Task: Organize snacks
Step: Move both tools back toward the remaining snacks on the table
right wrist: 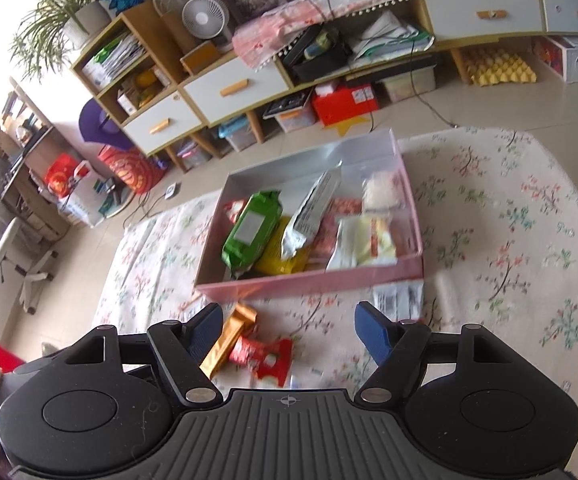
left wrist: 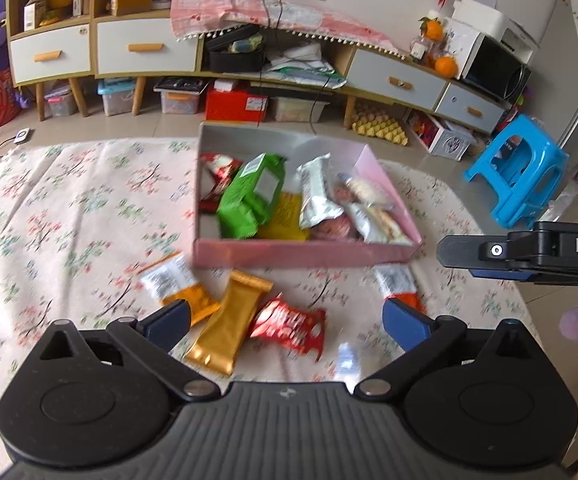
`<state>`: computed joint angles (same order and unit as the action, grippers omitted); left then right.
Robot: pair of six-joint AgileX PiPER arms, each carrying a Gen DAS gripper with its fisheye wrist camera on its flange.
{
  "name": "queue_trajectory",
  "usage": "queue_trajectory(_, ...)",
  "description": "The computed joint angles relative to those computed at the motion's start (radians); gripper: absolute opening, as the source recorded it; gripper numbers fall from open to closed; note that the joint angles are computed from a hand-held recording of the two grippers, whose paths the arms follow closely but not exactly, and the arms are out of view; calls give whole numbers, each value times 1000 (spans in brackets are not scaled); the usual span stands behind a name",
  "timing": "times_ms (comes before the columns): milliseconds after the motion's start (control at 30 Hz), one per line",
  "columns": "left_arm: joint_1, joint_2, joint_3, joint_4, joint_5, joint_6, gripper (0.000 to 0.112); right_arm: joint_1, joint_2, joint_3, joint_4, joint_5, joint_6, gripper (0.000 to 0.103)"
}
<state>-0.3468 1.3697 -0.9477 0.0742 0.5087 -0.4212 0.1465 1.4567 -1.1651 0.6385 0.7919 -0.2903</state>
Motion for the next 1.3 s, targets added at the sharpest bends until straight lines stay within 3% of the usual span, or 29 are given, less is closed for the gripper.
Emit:
queue_trajectory(167, 12, -41, 121, 43, -74, -63, 103, -3, -19, 98, 66, -41, -107, 79)
queue_trajectory(500, 56, -108, 256, 138, -126, -115, 103, 14, -30, 205, -12, -138, -140, 82)
queue_trajectory(900, -4, -103, 308, 152, -155, -109, 103, 125, -42, 321, -304, -308, -26, 83)
queue_trajectory(1000, -65, -86, 307, 158, -175, -122, 103, 105, -33, 311, -303, -284, -12, 83)
queue_trajectory(1100, -129, -55, 298, 162, -198, -129, 102, 67, -21, 304, -201, -242, -81, 83)
queue_trajectory(1300, -243, 0, 277, 308, -227, -266, 98, 53, 6, 304, -88, -211, -153, 83)
